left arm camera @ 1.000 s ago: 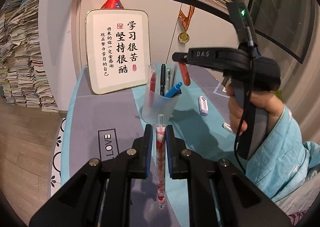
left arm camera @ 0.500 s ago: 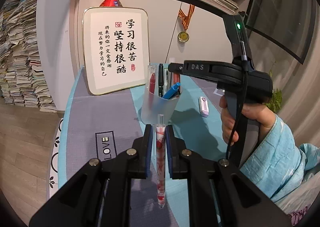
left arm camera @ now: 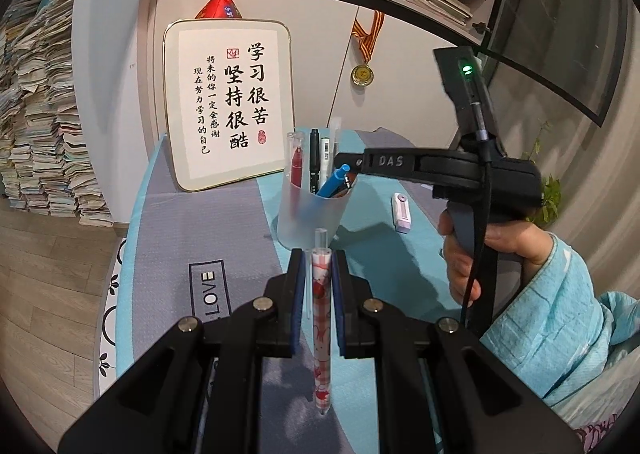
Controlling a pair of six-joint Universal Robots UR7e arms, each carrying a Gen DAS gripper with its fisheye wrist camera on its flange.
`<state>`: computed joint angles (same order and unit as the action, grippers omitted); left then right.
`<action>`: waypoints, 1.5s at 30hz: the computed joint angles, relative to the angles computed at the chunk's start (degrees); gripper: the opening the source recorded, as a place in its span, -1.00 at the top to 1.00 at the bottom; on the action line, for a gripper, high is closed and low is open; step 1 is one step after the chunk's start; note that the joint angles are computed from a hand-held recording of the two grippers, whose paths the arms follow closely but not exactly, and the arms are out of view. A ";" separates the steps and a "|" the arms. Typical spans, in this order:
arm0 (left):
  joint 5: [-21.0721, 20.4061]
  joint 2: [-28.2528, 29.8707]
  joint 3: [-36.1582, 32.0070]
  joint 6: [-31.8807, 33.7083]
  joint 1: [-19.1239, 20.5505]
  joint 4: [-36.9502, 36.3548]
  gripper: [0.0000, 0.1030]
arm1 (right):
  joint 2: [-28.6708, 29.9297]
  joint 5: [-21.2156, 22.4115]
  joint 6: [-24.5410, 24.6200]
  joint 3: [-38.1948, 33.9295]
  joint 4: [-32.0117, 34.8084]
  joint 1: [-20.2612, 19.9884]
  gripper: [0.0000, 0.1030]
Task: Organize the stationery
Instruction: 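Lower the orange highlighter into the frosted cup and open the right gripper, then carry the pink pen over the frosted cup and lower it in with the left gripper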
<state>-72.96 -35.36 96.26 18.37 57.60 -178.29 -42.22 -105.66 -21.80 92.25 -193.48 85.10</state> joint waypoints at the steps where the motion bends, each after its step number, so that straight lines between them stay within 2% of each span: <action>1: 0.05 -0.07 0.13 0.00 -0.07 -0.05 0.79 | 0.02 -0.40 -0.05 -0.22 1.17 0.10 0.73; 8: 0.62 -0.57 0.79 -0.14 -0.46 -0.71 0.78 | -1.40 0.77 0.65 1.71 0.53 0.18 0.73; 14: 0.49 -0.76 1.22 0.25 -0.97 -1.41 0.78 | -4.57 1.97 3.31 5.49 0.24 -0.45 0.72; 21: 0.76 -0.84 1.78 1.16 -2.33 -2.65 0.78 | -8.29 0.61 3.79 11.30 -1.73 -0.84 0.71; 24: 1.05 -0.67 1.27 1.46 -2.96 -3.14 0.78 | -9.37 -1.67 3.31 13.45 -3.08 -0.92 0.71; 28: 2.01 0.45 -1.22 1.90 -4.05 -4.25 0.78 | -10.85 -4.89 1.31 16.82 -4.59 -1.40 0.70; 37: 2.22 4.49 -9.42 2.94 -6.14 -6.61 0.78 | -12.66 -6.34 -4.64 23.27 -8.45 -2.73 0.70; 45: 7.83 10.68 -19.15 2.00 -5.87 -4.04 0.78 | -13.94 -4.99 -4.88 25.52 -10.10 -4.18 0.71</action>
